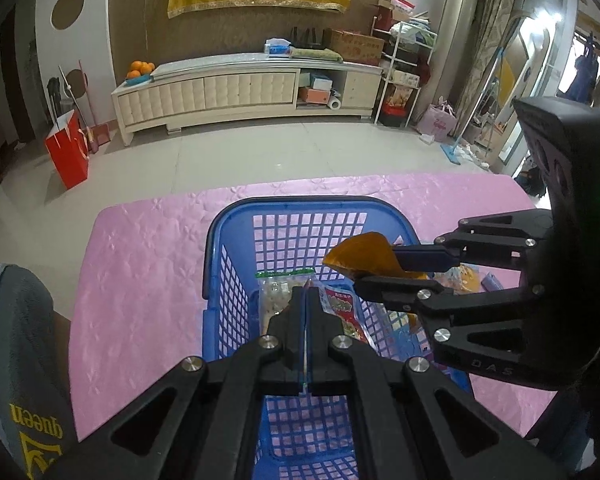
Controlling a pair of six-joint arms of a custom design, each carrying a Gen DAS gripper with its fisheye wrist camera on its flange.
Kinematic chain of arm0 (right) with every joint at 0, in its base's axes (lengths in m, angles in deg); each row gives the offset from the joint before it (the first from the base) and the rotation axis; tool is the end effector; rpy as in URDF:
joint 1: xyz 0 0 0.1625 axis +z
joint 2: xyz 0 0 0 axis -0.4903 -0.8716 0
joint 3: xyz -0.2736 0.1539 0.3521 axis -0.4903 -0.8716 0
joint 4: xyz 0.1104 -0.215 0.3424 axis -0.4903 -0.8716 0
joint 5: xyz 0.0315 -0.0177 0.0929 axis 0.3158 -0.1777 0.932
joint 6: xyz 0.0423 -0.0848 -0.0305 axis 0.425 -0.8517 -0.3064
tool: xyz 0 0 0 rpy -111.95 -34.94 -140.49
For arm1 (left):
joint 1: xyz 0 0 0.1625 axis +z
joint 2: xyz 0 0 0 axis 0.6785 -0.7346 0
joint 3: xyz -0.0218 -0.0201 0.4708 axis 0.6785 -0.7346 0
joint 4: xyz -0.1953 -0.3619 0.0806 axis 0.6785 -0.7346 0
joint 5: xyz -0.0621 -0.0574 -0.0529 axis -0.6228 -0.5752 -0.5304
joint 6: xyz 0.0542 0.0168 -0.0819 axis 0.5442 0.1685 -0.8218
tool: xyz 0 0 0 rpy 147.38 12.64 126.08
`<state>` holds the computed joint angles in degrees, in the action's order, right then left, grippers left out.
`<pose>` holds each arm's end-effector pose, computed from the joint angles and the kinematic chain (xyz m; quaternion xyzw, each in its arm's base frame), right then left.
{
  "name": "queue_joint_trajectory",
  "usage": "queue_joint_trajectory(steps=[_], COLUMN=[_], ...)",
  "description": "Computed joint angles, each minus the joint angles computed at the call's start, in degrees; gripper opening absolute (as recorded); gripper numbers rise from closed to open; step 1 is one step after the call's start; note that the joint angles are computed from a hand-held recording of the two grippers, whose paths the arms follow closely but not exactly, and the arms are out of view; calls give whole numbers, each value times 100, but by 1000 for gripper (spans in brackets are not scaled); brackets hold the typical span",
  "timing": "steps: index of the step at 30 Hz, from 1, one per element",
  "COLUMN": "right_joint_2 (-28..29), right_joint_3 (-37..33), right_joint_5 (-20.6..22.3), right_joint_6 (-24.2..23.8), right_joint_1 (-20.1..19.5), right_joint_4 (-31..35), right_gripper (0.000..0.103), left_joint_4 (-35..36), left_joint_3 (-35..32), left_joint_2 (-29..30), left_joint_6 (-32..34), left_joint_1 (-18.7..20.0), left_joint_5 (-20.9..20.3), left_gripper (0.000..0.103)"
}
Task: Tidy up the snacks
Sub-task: 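Open both grippers to drop the red and orange packets into the basket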
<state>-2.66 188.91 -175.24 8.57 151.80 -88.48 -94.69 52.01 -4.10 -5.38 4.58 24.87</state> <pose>0.3836 -0.4409 0.1039 0.3757 -0.8889 0.1452 0.2184 -0.1492 -0.4510 0.3501 0.2492 0.9018 -0.2482 0.2511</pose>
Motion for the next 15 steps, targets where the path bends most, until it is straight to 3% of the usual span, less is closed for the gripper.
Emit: queue_joint_trajectory(steps=[8, 9, 11, 12, 13, 14, 15], right_joint_2=[150, 160, 187, 243, 262, 255, 208], right_joint_3=[-119, -130, -144, -116, -87, -51, -21], right_joint_5=[169, 220, 221, 26, -41, -48, 45], right_joint_6=[-385, -441, -544, -638, -679, -704, -685], right_joint_1=[-114, -133, -152, -119, -110, -117, -143], right_joint_4=[13, -6, -70, -323, -463, -568, -562], right_gripper=[30, 36, 51, 63, 70, 81, 83], left_joint_4=[-81, -106, -64, -54, -114, -152, -131], left_joint_3=[-54, -65, -94, -96, -63, -49, -47], left_joint_2=[156, 173, 158, 143, 119, 100, 70], left_joint_6=[74, 56, -18, -61, -67, -56, -73], left_joint_1=[140, 141, 174, 175, 152, 146, 145], left_joint_5=[36, 58, 60, 98, 188, 195, 162], left_gripper=[0, 1, 20, 40, 46, 46, 46])
